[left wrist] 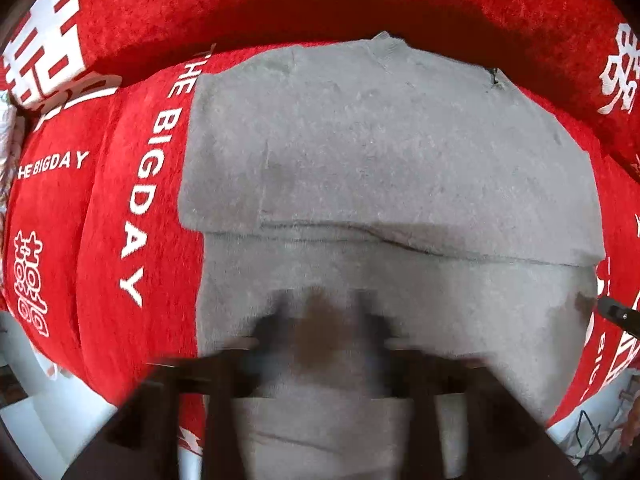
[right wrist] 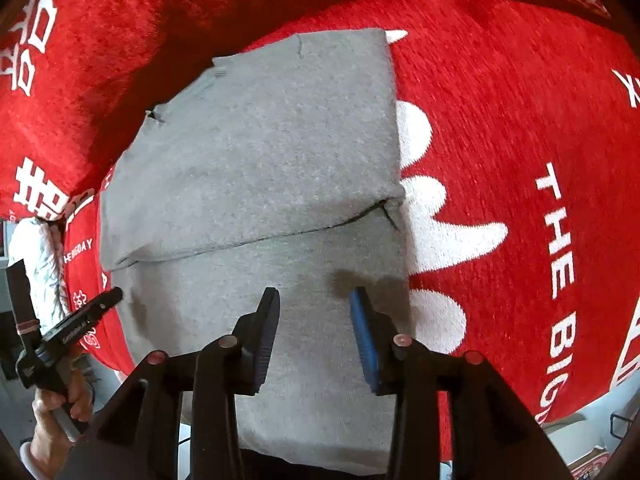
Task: Fold small clothes
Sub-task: 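Open the right gripper and withdraw from the folded sweater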
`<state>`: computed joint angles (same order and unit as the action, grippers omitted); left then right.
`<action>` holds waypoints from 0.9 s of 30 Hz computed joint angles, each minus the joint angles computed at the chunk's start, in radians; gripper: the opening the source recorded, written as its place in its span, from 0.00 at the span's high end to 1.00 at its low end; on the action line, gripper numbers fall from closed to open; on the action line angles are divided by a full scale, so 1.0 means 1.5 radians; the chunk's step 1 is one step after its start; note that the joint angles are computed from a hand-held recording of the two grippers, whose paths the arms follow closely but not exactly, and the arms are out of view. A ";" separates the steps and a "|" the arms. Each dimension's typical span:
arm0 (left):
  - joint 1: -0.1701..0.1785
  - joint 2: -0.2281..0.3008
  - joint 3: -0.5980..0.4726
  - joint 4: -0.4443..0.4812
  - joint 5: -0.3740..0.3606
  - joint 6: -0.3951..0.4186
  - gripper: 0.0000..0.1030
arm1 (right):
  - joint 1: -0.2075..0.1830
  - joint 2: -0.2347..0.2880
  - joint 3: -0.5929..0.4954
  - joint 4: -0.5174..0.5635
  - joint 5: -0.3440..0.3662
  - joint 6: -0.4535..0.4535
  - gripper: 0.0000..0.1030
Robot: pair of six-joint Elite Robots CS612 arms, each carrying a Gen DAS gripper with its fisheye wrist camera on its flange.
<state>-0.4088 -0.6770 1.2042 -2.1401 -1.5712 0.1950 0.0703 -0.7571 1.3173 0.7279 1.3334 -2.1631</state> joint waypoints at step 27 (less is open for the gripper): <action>0.000 -0.035 0.068 0.000 0.031 -0.066 0.01 | 0.002 0.007 0.016 -0.018 -0.060 -0.015 0.34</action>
